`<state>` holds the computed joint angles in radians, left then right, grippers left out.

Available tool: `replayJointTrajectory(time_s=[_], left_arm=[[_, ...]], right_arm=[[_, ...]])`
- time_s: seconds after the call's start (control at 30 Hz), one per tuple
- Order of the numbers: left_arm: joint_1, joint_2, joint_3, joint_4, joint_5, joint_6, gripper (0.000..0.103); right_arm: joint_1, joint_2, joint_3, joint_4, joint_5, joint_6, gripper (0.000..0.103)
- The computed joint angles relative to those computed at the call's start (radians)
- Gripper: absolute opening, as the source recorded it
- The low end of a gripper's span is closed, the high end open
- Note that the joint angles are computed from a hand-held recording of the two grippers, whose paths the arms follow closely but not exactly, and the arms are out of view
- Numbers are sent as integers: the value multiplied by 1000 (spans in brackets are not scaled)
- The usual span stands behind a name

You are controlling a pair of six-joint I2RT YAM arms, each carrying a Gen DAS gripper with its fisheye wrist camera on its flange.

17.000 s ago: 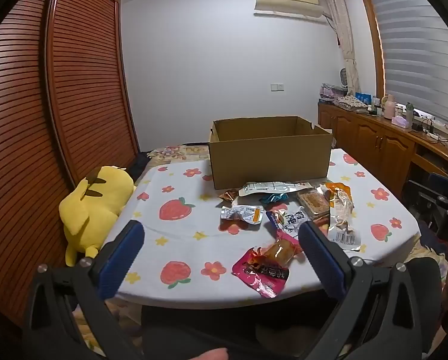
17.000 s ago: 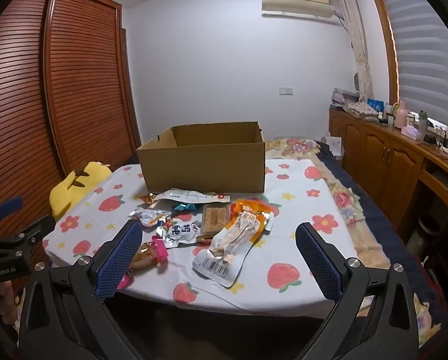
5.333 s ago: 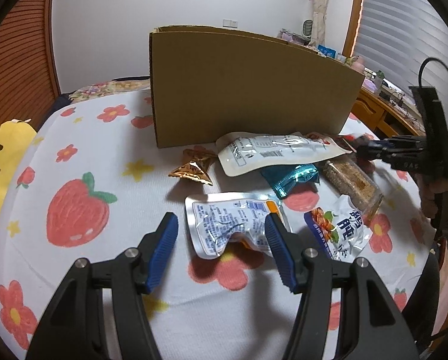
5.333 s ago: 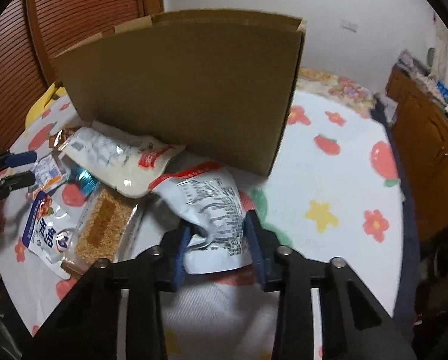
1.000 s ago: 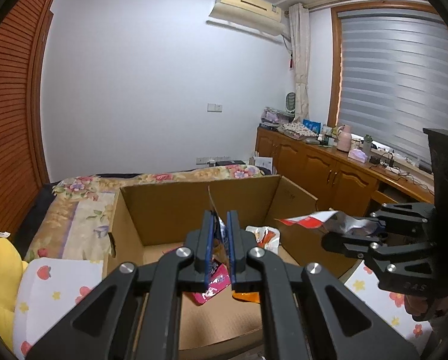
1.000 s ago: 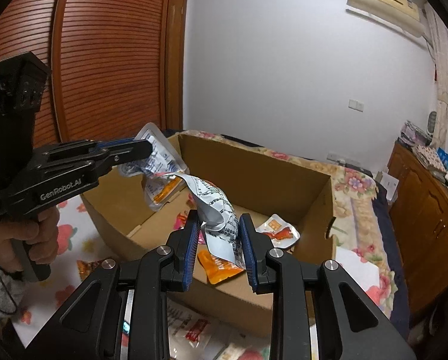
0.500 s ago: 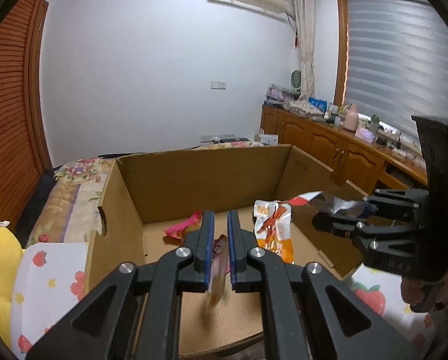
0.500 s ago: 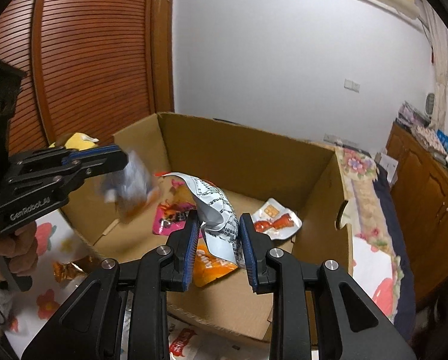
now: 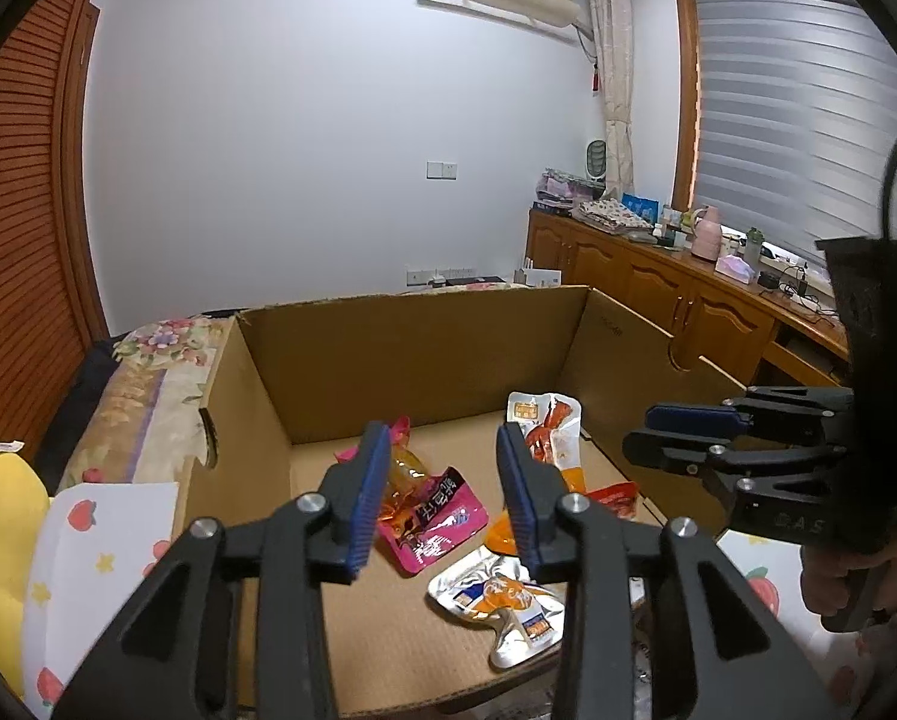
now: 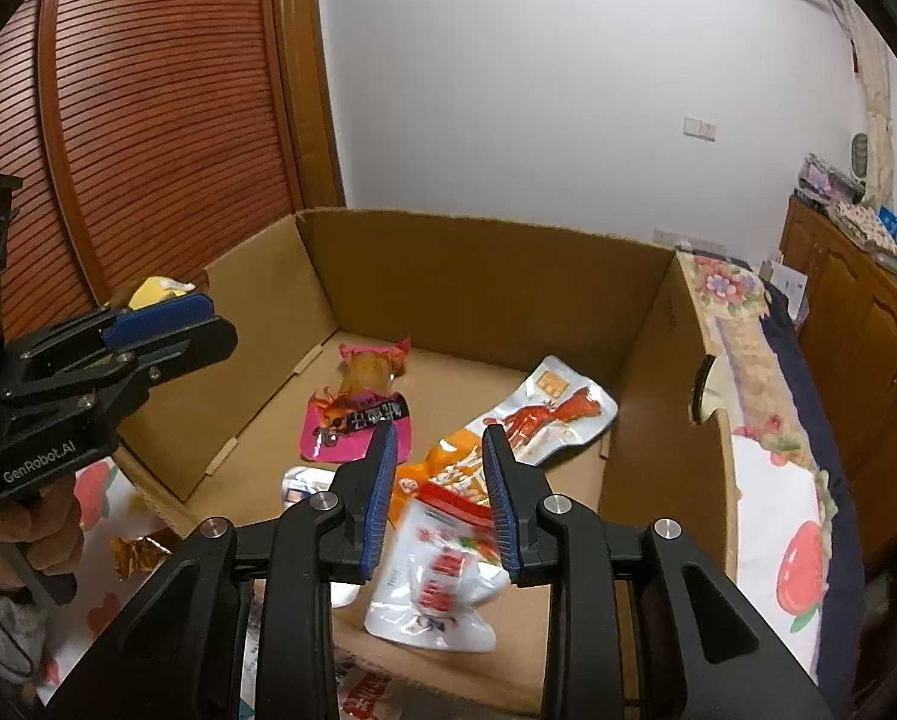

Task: Organize snacks
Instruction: 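Carry both pouches over the box and open both tools to release them, then grasp the sesame bar with the right tool while the left tool approaches the blue-white pouch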

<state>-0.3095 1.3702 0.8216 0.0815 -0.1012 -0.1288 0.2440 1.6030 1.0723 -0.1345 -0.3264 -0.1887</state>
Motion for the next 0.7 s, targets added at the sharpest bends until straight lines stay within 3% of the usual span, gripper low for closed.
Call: replayJointTrajectory(time_s=[0.07,0.23,0.53,0.63,0.7], left_arm=[[-5,-13,-4,-5,-14,5,43],[-20,-69,-12,-53,-32,2,44],[-129,-236,-85,-203,-128,-16,53],[-177,-288,-126,-247,-170,-44,60],[-202,-321,-156,-267,-194,-60,76]], right_arm=[[-3,-27,-15,6,-7,0,31],[-4,-164,-110,15,-19,2,36],[-42,-410,-280,-107,-44,-18,50],[-43,-452,-334,-121,-27,-19,55],[-47,-473,-372,-129,-21,-13,58]])
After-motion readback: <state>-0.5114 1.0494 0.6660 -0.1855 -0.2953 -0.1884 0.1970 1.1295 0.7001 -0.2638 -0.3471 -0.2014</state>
